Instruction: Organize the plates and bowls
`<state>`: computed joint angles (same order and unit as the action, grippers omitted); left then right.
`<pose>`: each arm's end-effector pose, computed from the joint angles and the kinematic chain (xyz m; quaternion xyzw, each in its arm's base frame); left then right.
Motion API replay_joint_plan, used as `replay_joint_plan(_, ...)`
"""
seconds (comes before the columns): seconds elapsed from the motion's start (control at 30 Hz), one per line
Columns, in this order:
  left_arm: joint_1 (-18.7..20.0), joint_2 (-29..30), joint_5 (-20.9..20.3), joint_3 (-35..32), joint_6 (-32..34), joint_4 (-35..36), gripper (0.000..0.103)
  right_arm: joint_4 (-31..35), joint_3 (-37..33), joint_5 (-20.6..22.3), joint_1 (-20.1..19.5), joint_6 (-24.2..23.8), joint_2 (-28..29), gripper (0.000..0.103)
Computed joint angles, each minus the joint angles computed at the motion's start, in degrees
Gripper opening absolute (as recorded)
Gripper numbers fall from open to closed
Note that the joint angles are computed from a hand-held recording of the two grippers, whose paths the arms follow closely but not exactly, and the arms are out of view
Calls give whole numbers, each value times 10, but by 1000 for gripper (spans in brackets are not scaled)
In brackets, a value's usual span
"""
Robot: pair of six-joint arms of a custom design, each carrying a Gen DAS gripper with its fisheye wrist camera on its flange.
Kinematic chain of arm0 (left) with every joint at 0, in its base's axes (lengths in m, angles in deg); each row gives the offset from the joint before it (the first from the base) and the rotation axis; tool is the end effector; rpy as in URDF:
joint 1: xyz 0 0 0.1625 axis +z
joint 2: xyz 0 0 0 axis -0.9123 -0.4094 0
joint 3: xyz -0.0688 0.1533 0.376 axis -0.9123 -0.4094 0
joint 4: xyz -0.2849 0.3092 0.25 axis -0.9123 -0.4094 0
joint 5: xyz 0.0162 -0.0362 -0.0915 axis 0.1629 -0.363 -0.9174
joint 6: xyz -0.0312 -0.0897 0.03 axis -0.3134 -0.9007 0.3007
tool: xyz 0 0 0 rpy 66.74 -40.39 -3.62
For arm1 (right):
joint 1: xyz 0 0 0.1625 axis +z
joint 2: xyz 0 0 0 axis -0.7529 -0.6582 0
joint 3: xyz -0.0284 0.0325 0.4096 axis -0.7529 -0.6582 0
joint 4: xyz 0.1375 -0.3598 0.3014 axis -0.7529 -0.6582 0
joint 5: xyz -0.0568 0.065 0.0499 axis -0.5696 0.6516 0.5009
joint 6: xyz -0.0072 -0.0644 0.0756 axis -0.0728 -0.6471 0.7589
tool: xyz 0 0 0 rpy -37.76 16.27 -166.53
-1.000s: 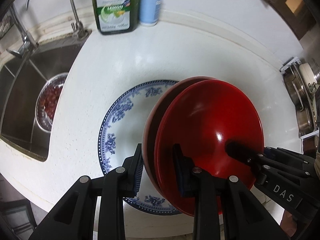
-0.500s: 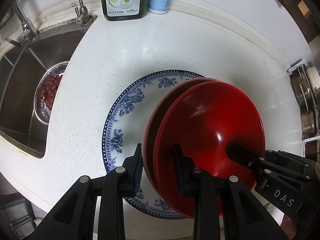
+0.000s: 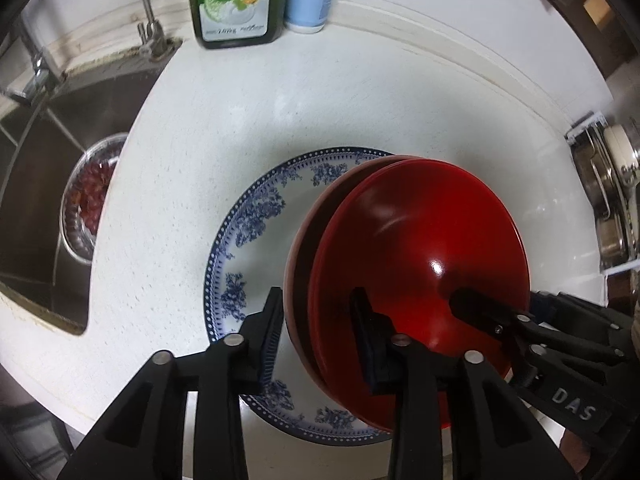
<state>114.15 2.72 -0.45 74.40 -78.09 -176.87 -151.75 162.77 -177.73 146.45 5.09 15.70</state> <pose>-0.2493 -0.5777 0.0999 -0.0357 0.9319 -0.1715 0.3176 0.1711 -0.6091 0.1702 0.1351 -0.9637 0.0253 0.2291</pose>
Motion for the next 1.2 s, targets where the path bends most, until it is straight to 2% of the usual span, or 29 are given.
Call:
replay_joint_plan(0.1, -7, -8, 21, 8, 11, -1, 45, -26, 10, 1, 3, -8, -6, 41)
replay_joint_plan(0.17, -14, -15, 32, 15, 17, -10, 47, -49, 20, -3, 6, -12, -13, 44)
replay_joint_plan(0.23, -26, -22, 55, 26, 29, -27, 57, -79, 34, -9, 11, -18, -25, 45)
replay_joint_plan(0.33, -58, -29, 124, 49, 36, -51, 69, -128, 58, -3, 15, -26, -47, 46)
replay_joint_plan(0.4, -77, -28, 156, 59, 38, -66, 78, -180, 82, -9, 18, -40, -66, 55)
replay_joint_plan(0.6, -133, -24, 237, 100, 58, -128, 89, -312, 152, -20, 22, -86, -125, 72)
replay_joint_plan(0.77, -183, -24, 284, 138, 28, -160, 98, -421, 216, -15, 21, -146, -177, 79)
replay_joint_plan(0.87, -216, -29, 308, 156, -18, -139, 100, -479, 255, -19, 22, -189, -212, 83)
replay_joint_plan(0.97, -247, -36, 317, 175, -61, -112, 103, -511, 296, -21, 21, -207, -259, 85)
replay_joint_plan(1.07, -281, -47, 330, 183, -163, -6, 103, -545, 337, -18, 20, -221, -306, 87)
replay_joint_plan(1.2, -327, -63, 314, 178, -315, 166, 103, -566, 389, -20, 25, -238, -375, 88)
